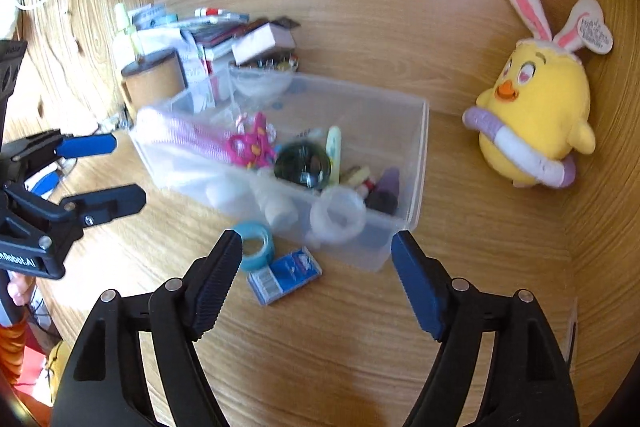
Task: Organize objects
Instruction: 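Grasp the blue tape roll with the left tool while the right tool grasps the blue Max box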
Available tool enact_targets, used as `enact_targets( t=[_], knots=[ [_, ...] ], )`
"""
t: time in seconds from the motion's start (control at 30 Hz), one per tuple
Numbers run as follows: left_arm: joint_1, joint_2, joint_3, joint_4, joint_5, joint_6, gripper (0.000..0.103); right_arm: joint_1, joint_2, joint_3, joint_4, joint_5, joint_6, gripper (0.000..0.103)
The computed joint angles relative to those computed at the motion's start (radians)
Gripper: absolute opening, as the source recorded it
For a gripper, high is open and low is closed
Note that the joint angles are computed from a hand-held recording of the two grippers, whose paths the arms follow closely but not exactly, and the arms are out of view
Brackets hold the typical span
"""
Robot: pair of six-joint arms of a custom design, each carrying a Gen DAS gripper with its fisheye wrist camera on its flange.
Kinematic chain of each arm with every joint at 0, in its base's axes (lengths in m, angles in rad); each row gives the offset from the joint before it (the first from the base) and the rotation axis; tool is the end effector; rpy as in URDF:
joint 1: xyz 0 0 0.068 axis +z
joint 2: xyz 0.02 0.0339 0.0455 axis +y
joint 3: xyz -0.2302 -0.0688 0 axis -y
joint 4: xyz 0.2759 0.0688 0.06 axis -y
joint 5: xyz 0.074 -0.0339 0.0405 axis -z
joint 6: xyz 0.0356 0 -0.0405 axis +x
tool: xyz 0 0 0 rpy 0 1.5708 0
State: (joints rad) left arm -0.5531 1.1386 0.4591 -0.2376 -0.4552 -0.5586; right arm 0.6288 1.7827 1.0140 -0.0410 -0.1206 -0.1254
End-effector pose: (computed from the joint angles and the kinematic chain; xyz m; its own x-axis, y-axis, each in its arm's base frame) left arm 0.2127 -0.1129 0.1117 -0.7023 -0.1259 -0.7007 -0.1508 0.9882 -0.0263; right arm 0.3079 0.2292 0.1107 -0.4996 -0.5169 -0.6952 -0.7191 0.6949 0.0002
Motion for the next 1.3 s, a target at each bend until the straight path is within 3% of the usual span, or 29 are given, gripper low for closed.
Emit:
enact_targets(
  t=[0.3,0.4,0.43,0.57,0.73,0.93,1.3],
  knots=[
    [0.028,0.157,0.01,0.091,0.101,-0.017,0.092,0.009,0.174,0.122,-0.085,-0.024,-0.045,0.074],
    [0.039,0.184,0.019,0.112,0.132,-0.004,0.081,0.018,0.211,0.154,-0.094,-0.025,-0.05,0.073],
    [0.042,0.196,0.028,0.112,0.143,0.001,0.074,0.025,0.21,0.146,-0.074,-0.009,-0.05,0.072],
    [0.037,0.24,0.057,0.127,0.164,0.013,0.073,0.037,0.191,0.12,-0.054,-0.013,-0.078,0.049],
    [0.03,0.313,0.116,0.144,0.18,0.028,0.073,0.021,0.143,0.047,-0.012,-0.002,-0.074,0.048],
    [0.035,0.425,0.206,0.151,0.224,0.042,0.063,-0.034,0.04,-0.044,0.015,-0.039,-0.042,0.048],
    [0.011,0.577,0.335,0.123,0.186,0.036,0.045,-0.069,-0.028,-0.107,0.053,-0.07,-0.016,0.048]
  ],
)
